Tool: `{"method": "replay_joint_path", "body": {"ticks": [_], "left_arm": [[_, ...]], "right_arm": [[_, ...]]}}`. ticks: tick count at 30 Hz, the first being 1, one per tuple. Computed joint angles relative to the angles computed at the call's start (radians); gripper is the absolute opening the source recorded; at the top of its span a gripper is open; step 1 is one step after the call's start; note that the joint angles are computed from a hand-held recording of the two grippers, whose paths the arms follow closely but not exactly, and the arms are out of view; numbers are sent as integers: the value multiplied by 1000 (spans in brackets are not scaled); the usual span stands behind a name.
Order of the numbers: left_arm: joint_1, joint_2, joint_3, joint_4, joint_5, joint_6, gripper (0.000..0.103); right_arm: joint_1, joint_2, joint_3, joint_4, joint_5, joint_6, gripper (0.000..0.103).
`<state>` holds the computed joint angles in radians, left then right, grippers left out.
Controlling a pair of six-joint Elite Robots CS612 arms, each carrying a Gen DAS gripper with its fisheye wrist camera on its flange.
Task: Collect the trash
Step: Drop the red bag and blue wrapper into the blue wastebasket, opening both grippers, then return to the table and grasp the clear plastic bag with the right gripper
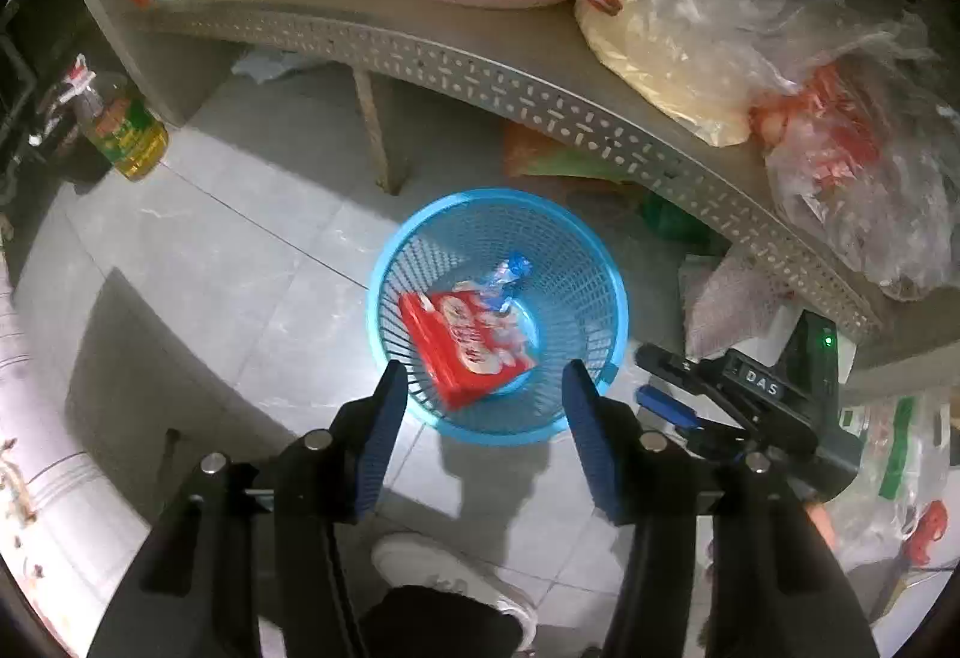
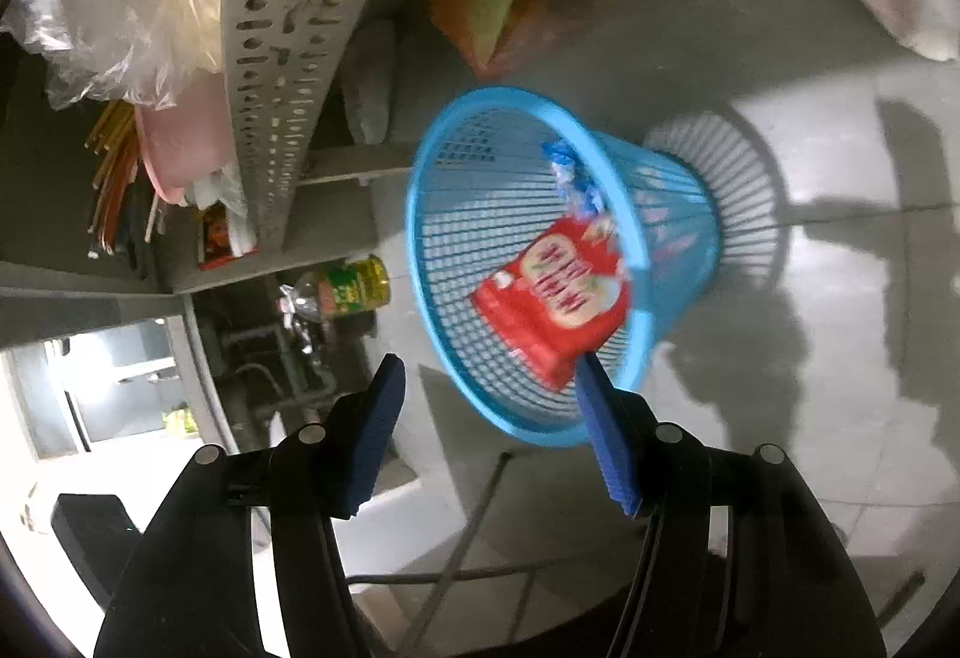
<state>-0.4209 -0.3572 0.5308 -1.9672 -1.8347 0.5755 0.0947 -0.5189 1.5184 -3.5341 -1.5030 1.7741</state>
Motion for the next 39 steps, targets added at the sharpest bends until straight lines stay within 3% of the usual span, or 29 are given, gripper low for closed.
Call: {"method": "replay_joint_path", "body": {"ticks": [8,13,17,21,25,30,34,37,39], "left_arm": [[53,-103,123,-74,-112,-11,57],[113,-230,323,-210,-242,-16,65],[163,-323,498,-358,-293,-6,68],[211,-382,631,-525,-262,-50,69],[255,-423,749,-726,-169,-113,69],[304,-450,838,-889,-80,-182,69],[341,-454,874,-1018,-79,-219,70],[352,-447,879,-1068,-32,-230,70],[359,-438,868,-1075,-11,-237,70]], "right_arm": [[18,-76,97,10,-36,-55,61],[43,-115,99,38,-34,-137,65],[61,-143,68,78,-24,-274,67],[71,-163,9,155,25,-439,71],[92,-165,-97,278,74,-647,76],[131,-114,-283,412,169,-877,80],[154,-34,-464,515,306,-952,81],[177,61,-672,697,399,-1000,81],[194,103,-776,823,400,-1031,82]]}}
